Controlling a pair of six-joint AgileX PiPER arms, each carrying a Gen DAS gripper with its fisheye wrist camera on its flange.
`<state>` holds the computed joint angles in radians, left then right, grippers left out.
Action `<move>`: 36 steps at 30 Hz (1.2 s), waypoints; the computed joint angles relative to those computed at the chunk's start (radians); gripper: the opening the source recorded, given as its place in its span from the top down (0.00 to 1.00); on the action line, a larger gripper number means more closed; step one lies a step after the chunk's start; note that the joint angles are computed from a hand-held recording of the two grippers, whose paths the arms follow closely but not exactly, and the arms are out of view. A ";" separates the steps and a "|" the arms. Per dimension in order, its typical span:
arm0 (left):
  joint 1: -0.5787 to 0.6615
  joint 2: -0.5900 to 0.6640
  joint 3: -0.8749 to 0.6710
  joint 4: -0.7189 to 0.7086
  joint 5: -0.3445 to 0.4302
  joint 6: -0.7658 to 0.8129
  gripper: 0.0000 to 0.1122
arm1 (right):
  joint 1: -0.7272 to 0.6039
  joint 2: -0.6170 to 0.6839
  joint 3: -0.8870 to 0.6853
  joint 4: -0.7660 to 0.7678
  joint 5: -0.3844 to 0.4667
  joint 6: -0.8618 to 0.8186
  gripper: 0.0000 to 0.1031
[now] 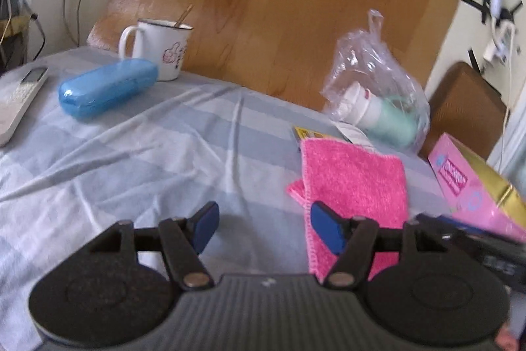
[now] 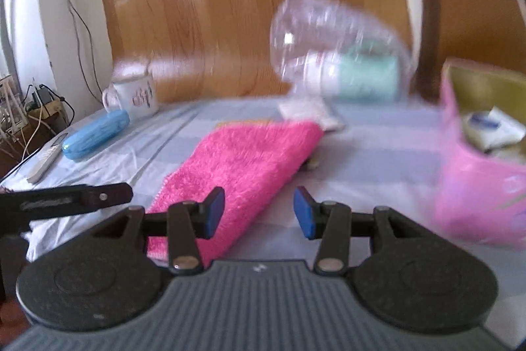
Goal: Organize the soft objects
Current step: 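Grasp the pink towel with the left tool, then lift the pink towel toward the tin with the left tool while the right tool pinches it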
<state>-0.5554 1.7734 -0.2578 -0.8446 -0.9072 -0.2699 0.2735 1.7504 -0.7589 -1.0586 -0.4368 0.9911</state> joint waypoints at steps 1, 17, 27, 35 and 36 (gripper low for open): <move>0.019 -0.002 -0.003 0.025 0.011 -0.005 0.44 | 0.006 0.023 -0.023 -0.048 0.004 0.064 0.52; -0.160 -0.004 -0.082 0.246 0.084 0.054 0.39 | -0.353 -0.317 0.430 -0.410 -0.334 -0.040 0.91; -0.212 0.112 -0.446 0.292 0.456 0.224 0.74 | -0.643 -0.370 0.543 -0.323 -0.388 -0.316 0.91; -0.215 0.232 -0.707 0.452 0.646 0.129 0.76 | -0.895 -0.288 0.531 -0.254 -0.446 -0.446 0.91; -0.221 0.256 -0.752 0.459 0.675 0.134 0.76 | -0.913 -0.272 0.525 -0.231 -0.448 -0.466 0.91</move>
<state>-0.7764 2.0298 -1.0101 -0.3860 -0.2319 -0.1363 -0.6397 1.4783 -0.2337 -1.2895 -0.8849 0.5250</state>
